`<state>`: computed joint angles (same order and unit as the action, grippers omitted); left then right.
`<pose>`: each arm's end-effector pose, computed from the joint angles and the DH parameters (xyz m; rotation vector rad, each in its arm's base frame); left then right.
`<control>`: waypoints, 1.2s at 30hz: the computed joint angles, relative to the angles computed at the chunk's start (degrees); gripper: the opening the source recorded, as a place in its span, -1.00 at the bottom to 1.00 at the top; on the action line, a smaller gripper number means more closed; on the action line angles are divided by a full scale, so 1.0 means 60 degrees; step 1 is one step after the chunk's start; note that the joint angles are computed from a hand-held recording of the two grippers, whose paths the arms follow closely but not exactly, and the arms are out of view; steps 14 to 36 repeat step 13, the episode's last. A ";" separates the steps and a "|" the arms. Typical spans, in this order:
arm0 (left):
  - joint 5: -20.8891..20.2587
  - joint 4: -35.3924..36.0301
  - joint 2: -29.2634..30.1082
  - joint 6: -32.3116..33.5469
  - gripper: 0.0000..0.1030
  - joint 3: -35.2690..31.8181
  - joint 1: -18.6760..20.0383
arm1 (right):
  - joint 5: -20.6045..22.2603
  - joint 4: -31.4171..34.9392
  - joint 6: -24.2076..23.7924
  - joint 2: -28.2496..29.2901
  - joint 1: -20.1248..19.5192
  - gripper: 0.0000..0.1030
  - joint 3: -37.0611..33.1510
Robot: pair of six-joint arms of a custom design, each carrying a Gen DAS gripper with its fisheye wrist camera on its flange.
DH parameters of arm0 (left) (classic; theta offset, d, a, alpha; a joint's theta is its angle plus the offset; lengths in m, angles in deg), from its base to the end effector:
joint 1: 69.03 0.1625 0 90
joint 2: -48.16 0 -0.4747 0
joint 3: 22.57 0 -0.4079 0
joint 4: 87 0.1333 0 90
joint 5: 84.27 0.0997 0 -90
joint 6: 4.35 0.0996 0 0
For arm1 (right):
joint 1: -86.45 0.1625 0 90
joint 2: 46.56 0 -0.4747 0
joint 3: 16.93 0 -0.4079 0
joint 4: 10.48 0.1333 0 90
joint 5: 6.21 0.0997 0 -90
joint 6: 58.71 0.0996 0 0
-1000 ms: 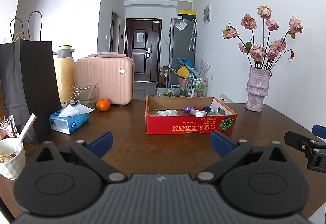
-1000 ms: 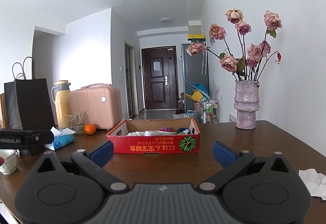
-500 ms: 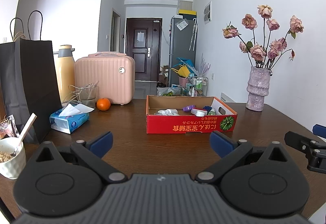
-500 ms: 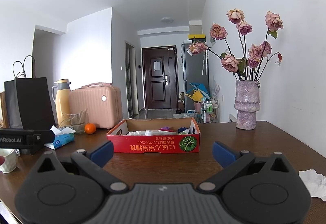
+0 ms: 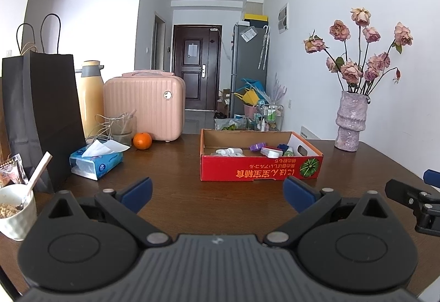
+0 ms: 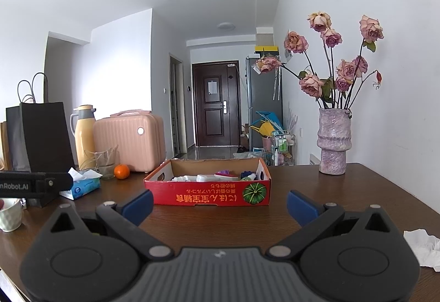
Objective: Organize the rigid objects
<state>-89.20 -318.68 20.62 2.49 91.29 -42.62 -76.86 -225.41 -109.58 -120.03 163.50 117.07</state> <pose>-0.3541 -0.4355 0.0521 0.3080 1.8376 -1.5069 0.0582 -0.4890 0.3118 1.0180 -2.1745 1.4913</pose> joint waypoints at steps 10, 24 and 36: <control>-0.0108 -0.0936 0.0139 0.1080 1.00 -0.0223 0.0027 | -0.0036 -0.0003 -0.0027 0.0039 -0.0002 1.00 -0.0010; -0.0125 -0.0639 0.0091 0.0740 1.00 -0.0119 0.0025 | -0.0045 0.0010 -0.0044 0.0061 -0.0005 1.00 -0.0029; -0.0125 -0.0639 0.0091 0.0740 1.00 -0.0119 0.0025 | -0.0045 0.0010 -0.0044 0.0061 -0.0005 1.00 -0.0029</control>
